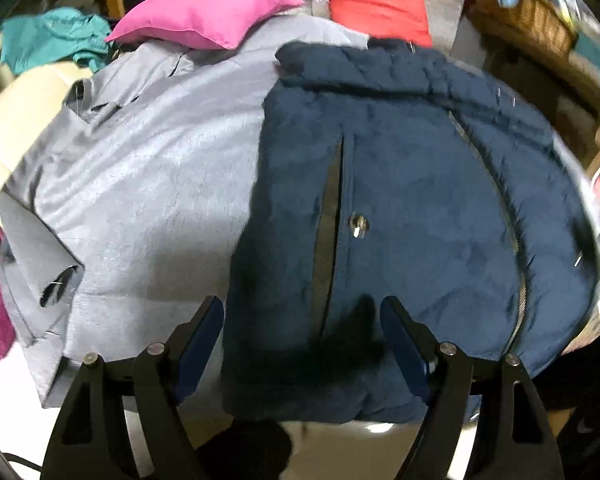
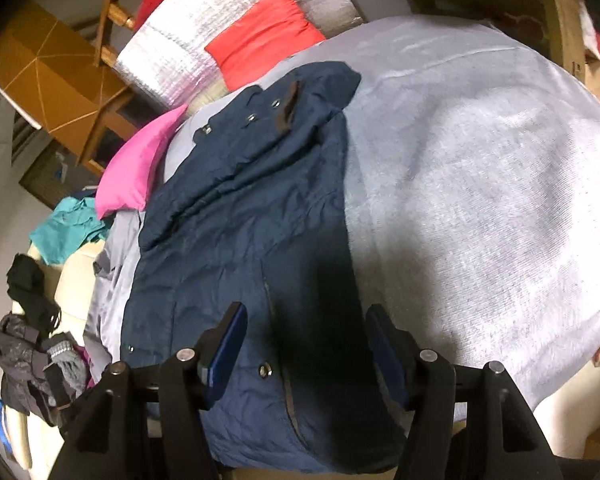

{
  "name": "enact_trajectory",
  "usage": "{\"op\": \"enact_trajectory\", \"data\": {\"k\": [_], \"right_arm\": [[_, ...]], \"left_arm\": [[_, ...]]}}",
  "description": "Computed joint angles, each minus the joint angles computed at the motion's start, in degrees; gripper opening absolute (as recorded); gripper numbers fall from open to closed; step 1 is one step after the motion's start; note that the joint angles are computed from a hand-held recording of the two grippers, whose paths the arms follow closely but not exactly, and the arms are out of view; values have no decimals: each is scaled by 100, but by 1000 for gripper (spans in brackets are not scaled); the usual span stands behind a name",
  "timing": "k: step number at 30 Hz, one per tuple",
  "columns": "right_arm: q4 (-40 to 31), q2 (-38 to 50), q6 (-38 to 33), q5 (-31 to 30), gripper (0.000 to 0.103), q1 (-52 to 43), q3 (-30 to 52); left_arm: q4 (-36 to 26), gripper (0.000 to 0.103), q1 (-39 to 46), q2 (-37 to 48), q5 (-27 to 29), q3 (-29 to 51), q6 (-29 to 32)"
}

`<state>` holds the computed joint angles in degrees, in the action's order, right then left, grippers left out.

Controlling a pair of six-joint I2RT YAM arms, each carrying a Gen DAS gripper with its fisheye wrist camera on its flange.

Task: Fold large clothes

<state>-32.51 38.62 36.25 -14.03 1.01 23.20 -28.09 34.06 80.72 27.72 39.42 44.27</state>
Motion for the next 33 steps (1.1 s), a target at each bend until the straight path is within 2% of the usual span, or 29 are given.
{"op": "enact_trajectory", "data": {"k": [3, 9, 14, 19, 22, 26, 31, 33], "right_arm": [[267, 311, 31, 332, 66, 109, 145], [1297, 1884, -119, 165, 66, -254, 924], [2137, 3516, -128, 65, 66, -772, 1836], [2416, 4904, -31, -82, 66, -1123, 2841], [2418, 5571, 8, -216, 66, -1249, 3405], [2531, 6304, 60, -356, 66, -1361, 3808], [2947, 6963, 175, -1081, 67, -1468, 4013], [3146, 7068, 163, -1221, 67, -1443, 4037]], "left_arm": [[-96, 81, -334, 204, 1, 349, -553], [216, 81, -1536, 845, -334, 1447, -1943], [311, 81, -2181, 2033, -454, 3017, -3179], [-1, 81, -2398, 3467, -123, 4775, -4305], [-578, 81, -2455, 4456, 111, 5984, -4650], [-981, 81, -2520, 5173, 272, 6983, -4911], [-1368, 81, -2617, 5647, 625, 7549, -4840], [-1108, 79, -2712, 5532, 474, 7309, -4811]]}}
